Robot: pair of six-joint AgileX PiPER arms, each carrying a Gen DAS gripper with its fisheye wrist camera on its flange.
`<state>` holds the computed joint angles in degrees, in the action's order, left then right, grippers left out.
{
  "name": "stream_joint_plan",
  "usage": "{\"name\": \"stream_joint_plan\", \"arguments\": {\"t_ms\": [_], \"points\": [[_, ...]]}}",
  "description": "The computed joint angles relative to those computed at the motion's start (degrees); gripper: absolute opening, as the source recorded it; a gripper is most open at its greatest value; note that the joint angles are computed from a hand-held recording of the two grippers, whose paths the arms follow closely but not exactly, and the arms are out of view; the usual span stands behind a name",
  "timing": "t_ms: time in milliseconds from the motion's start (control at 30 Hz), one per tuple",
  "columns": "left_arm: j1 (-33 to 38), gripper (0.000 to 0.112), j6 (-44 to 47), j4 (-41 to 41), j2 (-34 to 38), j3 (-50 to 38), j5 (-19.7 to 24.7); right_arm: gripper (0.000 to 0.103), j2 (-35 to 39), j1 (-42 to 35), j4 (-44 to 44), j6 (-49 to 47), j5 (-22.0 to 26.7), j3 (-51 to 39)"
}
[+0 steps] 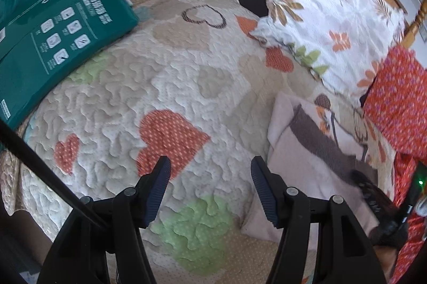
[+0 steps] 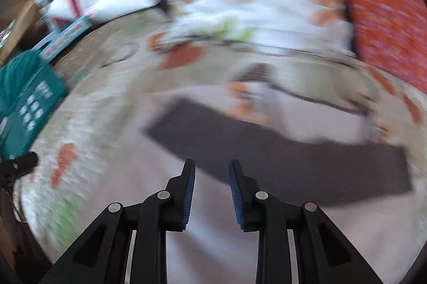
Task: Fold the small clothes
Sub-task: 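Adjust the folded edge near the grey band with the right tool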
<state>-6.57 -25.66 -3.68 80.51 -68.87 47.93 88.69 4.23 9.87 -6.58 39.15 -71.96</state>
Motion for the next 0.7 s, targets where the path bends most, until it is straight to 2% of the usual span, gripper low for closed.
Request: {"name": "stream_joint_plan", "arguments": {"t_ms": [67, 200, 300, 333, 367, 433, 567, 633, 700], "points": [[-2.24, 0.061, -1.25, 1.84, 0.77, -0.17, 0.15, 0.029, -2.19, -9.36, 1.47, -4.25, 0.45, 3.30], [-5.91, 0.061, -2.58, 4.47, 2.94, -1.03, 1.00, 0.029, -0.51, -26.87, 7.49, -12.23, 2.40, 4.41], [-6.84, 0.061, -2.96, 4.95, 3.77, -1.40, 1.31, 0.029, 0.94, -34.61, 5.14, -12.88, 1.37, 3.78], [-7.13, 0.061, -3.30, 5.36, 3.96, -1.55, 1.38, 0.033, 1.49, -37.05, 3.93, -12.66, 0.51, 3.64], [-7.34, 0.061, -3.58, 5.68, 4.11, -1.69, 1.40, 0.033, 1.92, -39.34, 5.01, -13.80, 1.39, 2.84], [-7.41, 0.061, -3.76, 5.58, 4.25, -1.84, 1.45, 0.033, 3.13, -46.10, 13.73, -19.82, 6.00, 0.45], [-7.71, 0.062, -4.08, 5.02, 4.93, -2.22, 1.47, 0.033, 5.75, -52.65, 25.54, -23.54, 14.57, -3.21], [-8.33, 0.062, -4.73, 6.08, 4.99, -2.20, 1.34, 0.033, 6.36, -52.40, 28.55, -24.35, 16.34, -3.65], [-8.48, 0.062, -4.83, 6.67, 5.18, -2.13, 1.16, 0.033, 6.40, -50.62, 29.60, -25.75, 16.14, -3.57]]}}
